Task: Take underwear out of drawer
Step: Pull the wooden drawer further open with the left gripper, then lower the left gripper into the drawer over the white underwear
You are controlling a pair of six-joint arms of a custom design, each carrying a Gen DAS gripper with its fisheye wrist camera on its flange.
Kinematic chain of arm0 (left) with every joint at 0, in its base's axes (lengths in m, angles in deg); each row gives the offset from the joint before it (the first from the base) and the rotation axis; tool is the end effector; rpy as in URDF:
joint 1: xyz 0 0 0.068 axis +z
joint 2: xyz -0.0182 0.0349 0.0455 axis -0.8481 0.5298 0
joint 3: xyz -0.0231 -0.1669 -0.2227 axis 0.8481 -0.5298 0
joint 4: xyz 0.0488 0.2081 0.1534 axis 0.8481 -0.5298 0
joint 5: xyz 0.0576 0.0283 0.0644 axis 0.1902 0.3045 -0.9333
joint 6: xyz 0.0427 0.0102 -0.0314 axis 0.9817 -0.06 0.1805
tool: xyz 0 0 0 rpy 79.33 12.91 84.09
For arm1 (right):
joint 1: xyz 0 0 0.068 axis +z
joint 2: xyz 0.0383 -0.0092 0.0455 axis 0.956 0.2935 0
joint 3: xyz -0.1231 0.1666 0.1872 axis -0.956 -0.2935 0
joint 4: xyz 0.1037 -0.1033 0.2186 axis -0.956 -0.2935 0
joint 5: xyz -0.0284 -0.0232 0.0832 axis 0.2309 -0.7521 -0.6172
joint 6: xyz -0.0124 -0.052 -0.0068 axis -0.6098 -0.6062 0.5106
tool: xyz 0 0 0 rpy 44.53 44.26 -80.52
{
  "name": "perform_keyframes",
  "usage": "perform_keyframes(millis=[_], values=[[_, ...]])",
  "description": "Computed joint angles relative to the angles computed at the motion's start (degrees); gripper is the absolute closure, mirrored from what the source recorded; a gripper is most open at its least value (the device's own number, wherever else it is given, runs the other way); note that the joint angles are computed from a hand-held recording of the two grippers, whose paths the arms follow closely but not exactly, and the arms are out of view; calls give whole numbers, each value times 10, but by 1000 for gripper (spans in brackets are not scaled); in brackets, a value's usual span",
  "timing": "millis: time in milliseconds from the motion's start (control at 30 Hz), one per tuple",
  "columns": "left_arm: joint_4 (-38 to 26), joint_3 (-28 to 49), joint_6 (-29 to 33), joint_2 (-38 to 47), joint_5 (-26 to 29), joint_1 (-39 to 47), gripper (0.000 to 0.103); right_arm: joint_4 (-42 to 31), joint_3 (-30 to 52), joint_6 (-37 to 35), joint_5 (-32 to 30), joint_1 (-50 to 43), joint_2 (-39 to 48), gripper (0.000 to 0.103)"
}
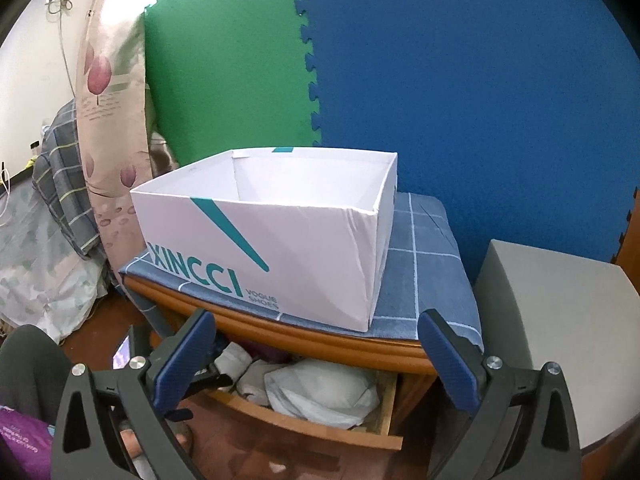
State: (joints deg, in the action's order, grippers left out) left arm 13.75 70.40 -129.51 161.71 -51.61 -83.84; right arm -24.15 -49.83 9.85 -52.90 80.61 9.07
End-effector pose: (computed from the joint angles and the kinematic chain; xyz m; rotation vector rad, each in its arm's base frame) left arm 0.2724 -0.1374 0.0763 -1.0059 2.5714 -0.7527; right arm 0.2022 0.0293 0.2748 -0.1497 2.1124 0.1571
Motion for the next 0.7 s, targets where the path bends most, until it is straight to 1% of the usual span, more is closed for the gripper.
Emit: perform_keyframes(millis=[67, 133, 267, 300, 367, 467, 500, 700], values=[[-2, -7, 2, -5, 4, -1, 0, -2, 0, 1, -2, -4, -2, 0], [-23, -7, 5, -19, 0, -7, 0, -3, 0, 1, -6, -10, -1, 0], [-46, -17, 16, -43, -1, -9, 0, -8, 4, 3, -13, -18, 4, 0], [-38, -26, 18, -43, -2, -10, 0, -9, 5, 4, -15, -20, 5, 0], [-47, -38, 24, -60, 0, -11, 0, -12, 7, 4, -22, -26, 6, 0], [-81, -40, 32, -88, 5, -10, 0, -13, 8, 7, -25, -28, 6, 0], [-105, -34, 39, -103, 5, -7, 0, -13, 7, 7, -25, -28, 6, 0], [-164, -29, 60, -144, 0, -10, 0, -15, 8, 9, -33, -39, 4, 0]])
